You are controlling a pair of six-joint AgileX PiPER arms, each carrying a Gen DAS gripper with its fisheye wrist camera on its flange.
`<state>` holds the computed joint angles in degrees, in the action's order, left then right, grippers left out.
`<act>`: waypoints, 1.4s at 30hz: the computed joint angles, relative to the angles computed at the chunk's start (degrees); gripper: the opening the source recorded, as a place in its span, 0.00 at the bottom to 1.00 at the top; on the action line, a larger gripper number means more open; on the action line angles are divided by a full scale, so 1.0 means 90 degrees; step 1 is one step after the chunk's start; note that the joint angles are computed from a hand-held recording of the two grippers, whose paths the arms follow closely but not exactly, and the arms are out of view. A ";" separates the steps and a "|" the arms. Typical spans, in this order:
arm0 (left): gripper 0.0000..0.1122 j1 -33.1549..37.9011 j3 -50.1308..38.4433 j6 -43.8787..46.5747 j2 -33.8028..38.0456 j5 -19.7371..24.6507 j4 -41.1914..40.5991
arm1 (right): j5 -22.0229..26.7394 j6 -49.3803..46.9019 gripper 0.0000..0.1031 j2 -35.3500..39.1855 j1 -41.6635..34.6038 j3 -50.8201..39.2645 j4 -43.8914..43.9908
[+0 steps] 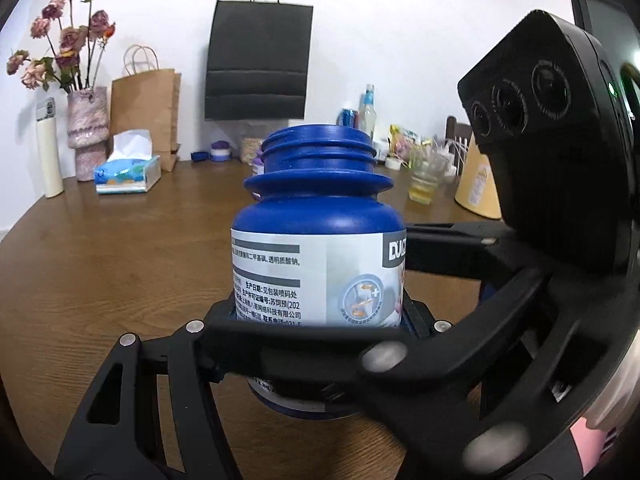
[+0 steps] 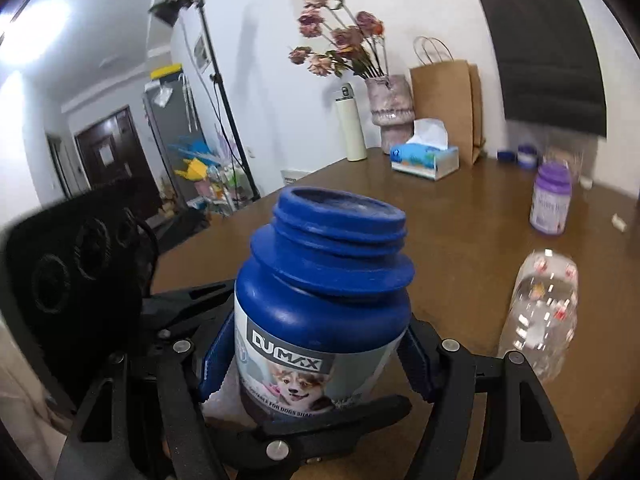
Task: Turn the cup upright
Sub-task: 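Lower the bottle upright onto the table with the right gripper while the left gripper opens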
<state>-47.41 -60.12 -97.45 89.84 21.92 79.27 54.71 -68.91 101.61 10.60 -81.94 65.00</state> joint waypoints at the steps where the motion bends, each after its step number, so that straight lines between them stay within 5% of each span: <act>1: 0.53 -0.0004 -0.0059 0.0226 0.0062 0.0010 -0.0221 | 0.0129 0.0104 0.73 0.0059 -0.0076 -0.0074 0.0019; 5: 0.56 -0.0112 -0.0259 0.0817 0.0270 0.0239 -0.0869 | 0.0147 0.0221 0.67 0.0048 -0.0152 -0.0065 -0.0132; 7: 0.75 -0.0090 -0.0484 0.1686 0.0396 0.0461 -0.1932 | -0.0467 0.0056 0.67 -0.0276 0.0063 0.0337 -0.0393; 10: 0.77 0.0002 -0.0376 0.2327 0.0278 0.0459 -0.2821 | -0.1325 -0.0143 0.67 -0.0625 0.0252 0.0881 -0.0443; 15: 0.78 -0.0294 -0.0139 0.1925 0.0144 0.1701 -0.2988 | -0.2943 -0.0318 0.67 -0.0992 0.0590 0.1586 -0.0613; 20: 0.78 -0.0011 0.0360 0.1065 -0.0424 0.1459 -0.2898 | -0.2864 0.0165 0.67 -0.0946 0.0529 0.1564 -0.0971; 30: 0.78 -0.0558 0.0139 0.0343 -0.0518 0.2402 -0.2191 | -0.2410 0.0541 0.73 -0.1023 0.0344 0.1426 -0.1038; 34: 0.84 -0.0935 0.0081 0.0140 -0.0722 0.3113 -0.1887 | -0.2331 0.0602 0.76 -0.1592 0.0078 0.1709 -0.1049; 39: 0.92 -0.1885 0.0366 -0.0680 -0.1069 0.4877 -0.1079 | -0.2410 0.1189 0.81 -0.2553 -0.0498 0.2227 -0.1675; 42: 0.92 -0.2104 0.0580 -0.0763 -0.1403 0.5008 -0.1048 | -0.2366 0.2056 0.86 -0.2992 -0.0746 0.2405 -0.2510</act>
